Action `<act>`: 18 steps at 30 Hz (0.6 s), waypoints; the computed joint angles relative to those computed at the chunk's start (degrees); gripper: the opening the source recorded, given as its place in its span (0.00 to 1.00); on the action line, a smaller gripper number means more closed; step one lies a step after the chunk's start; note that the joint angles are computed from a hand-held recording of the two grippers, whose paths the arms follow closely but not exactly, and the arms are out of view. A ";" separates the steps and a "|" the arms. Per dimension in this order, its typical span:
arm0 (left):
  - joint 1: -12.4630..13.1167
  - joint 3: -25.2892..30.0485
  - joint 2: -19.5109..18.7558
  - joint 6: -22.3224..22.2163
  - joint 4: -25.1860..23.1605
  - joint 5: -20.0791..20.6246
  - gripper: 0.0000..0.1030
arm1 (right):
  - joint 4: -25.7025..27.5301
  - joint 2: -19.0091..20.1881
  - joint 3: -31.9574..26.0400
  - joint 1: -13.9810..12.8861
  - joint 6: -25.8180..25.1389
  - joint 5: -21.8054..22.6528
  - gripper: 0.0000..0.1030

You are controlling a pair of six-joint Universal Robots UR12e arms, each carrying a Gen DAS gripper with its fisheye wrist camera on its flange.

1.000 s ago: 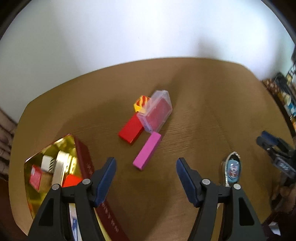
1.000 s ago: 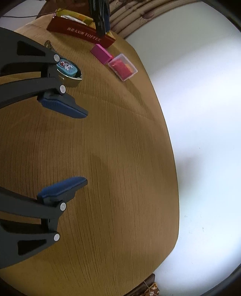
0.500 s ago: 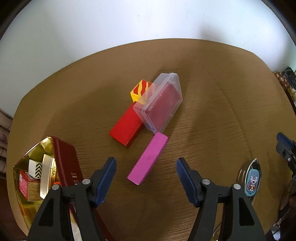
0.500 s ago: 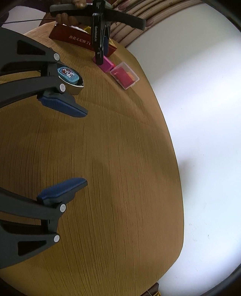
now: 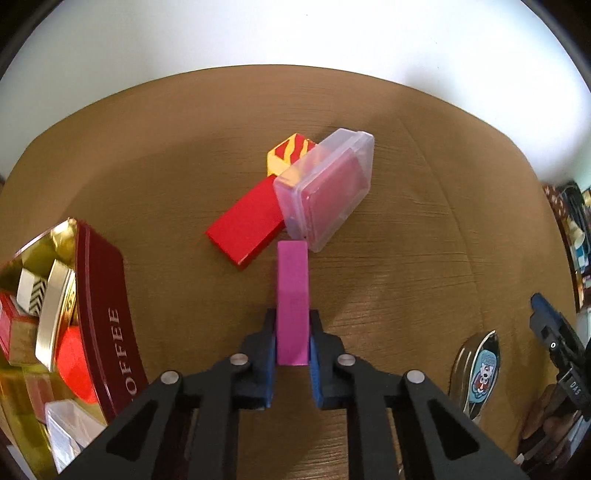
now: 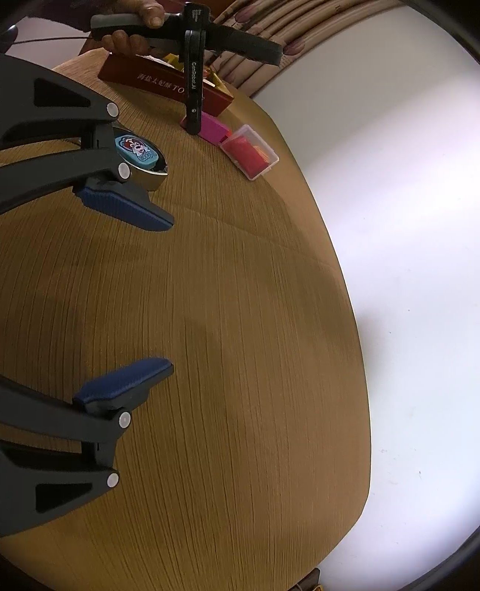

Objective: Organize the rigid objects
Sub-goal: 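Carry the pink bar toward the tin with the left gripper while the right gripper grasps the clear red box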

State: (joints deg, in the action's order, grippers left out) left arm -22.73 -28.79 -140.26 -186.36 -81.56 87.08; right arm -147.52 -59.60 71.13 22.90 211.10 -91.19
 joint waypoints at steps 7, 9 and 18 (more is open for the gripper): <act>0.04 -13.61 7.22 -1.75 11.67 -1.27 0.14 | 0.32 0.09 -0.19 0.01 -0.07 0.01 0.68; -0.29 -16.92 9.22 -1.94 14.40 -0.52 0.14 | 0.42 0.10 -0.20 0.04 -0.10 -0.07 0.68; -0.09 -25.62 14.76 -4.99 20.86 -2.89 0.14 | -0.07 0.54 -1.24 -0.28 -2.57 2.81 0.68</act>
State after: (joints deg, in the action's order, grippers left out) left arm -22.82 -54.42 -125.50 -191.35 -60.70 84.19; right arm -147.59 -59.06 69.88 22.62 208.52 -88.38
